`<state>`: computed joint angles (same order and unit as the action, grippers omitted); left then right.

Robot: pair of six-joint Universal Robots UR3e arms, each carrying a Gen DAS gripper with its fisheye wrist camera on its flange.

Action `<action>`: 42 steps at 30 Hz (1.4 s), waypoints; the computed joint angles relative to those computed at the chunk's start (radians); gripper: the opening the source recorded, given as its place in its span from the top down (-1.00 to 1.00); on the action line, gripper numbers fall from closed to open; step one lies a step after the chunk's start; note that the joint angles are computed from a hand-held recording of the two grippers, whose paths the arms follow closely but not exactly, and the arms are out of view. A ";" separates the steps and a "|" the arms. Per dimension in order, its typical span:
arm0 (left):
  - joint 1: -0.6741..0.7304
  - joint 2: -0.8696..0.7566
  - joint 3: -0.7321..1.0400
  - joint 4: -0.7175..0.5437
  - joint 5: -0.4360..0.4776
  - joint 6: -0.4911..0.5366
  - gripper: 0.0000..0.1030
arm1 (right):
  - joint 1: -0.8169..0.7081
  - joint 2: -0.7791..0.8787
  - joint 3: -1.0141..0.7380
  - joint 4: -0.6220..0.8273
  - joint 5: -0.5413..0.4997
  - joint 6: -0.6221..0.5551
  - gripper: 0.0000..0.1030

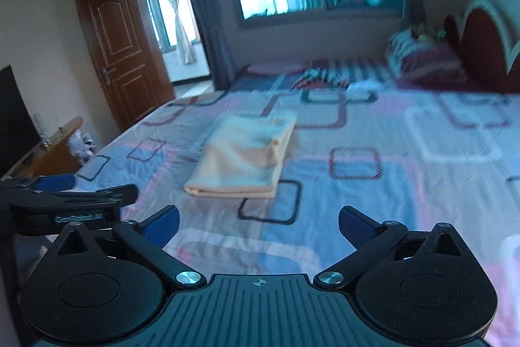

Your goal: Fold small clothes

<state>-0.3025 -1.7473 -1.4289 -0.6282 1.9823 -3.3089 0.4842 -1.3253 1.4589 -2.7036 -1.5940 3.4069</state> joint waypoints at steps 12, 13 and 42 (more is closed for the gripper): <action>-0.104 0.170 -0.047 -0.168 0.088 -0.150 -0.99 | 0.106 -0.217 0.213 -0.118 -0.228 0.044 -0.99; -0.109 0.176 -0.047 -0.175 0.093 -0.156 -0.99 | 0.105 -0.224 0.219 -0.118 -0.225 0.045 -0.99; -0.137 0.244 -0.097 -0.169 0.145 -0.167 -0.99 | 0.143 -0.235 0.239 -0.114 -0.247 0.059 -0.99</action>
